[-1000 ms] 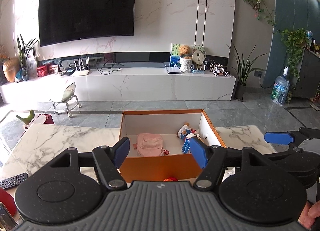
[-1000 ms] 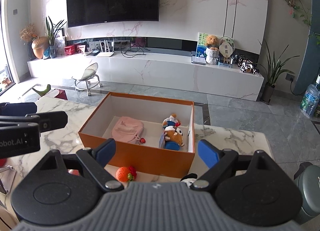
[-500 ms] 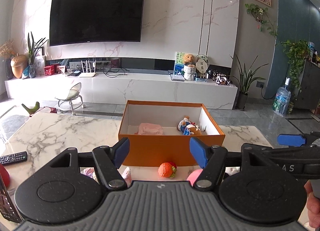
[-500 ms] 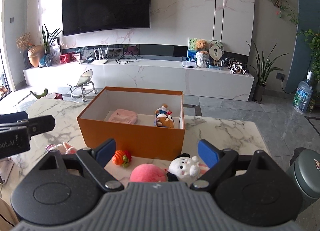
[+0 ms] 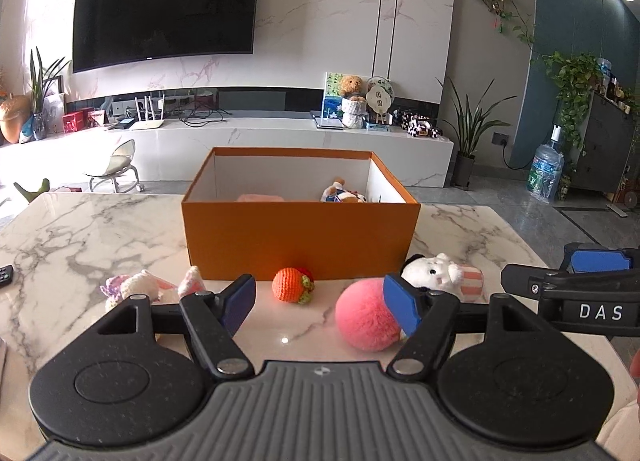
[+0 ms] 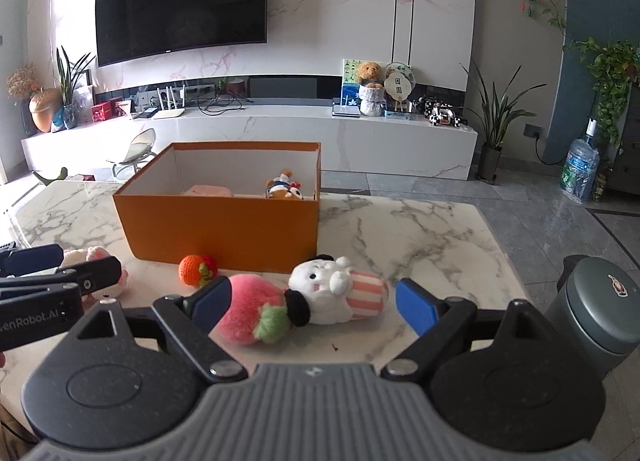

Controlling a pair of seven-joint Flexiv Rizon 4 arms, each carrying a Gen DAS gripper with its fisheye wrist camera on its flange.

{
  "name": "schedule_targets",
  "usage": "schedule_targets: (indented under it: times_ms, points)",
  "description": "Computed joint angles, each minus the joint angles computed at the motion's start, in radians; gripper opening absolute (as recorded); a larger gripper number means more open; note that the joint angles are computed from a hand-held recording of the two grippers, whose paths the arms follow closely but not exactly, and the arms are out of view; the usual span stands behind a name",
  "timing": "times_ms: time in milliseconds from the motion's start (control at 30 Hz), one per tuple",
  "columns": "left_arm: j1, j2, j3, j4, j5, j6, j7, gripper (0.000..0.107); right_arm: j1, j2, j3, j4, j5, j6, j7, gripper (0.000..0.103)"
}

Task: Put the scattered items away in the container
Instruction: 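Withdraw both open tools from the box back toward the remaining toys, then grasp the pink pompom ball with the left tool while the right grasps the striped white plush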

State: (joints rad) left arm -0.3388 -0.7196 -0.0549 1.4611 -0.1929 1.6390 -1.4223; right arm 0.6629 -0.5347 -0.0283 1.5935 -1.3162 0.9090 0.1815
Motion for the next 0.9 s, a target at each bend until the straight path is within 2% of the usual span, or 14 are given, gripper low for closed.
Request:
schedule_targets:
  times_ms: [100, 200, 333, 600, 900]
  points:
    - [-0.024, -0.022, 0.023, -0.012, 0.003, -0.002, -0.008, 0.083, -0.008, 0.002, -0.003, 0.028, -0.018, 0.011, 0.037, 0.088]
    - [-0.025, -0.032, 0.016, -0.017, 0.009, -0.011, -0.002, 0.083, -0.021, -0.005, 0.001, 0.039, -0.015, 0.031, 0.048, 0.083]
    - [-0.055, -0.051, 0.049, -0.04, 0.018, -0.026, -0.008, 0.083, -0.031, -0.018, 0.0, 0.044, -0.01, 0.06, 0.053, 0.083]
    - [-0.054, -0.09, 0.042, -0.1, 0.026, -0.061, -0.001, 0.086, -0.034, -0.042, -0.02, 0.023, -0.002, 0.08, 0.02, 0.083]
    - [-0.066, -0.155, 0.076, -0.218, 0.042, -0.189, -0.03, 0.088, -0.043, -0.082, -0.038, -0.007, 0.057, 0.099, -0.033, 0.083]
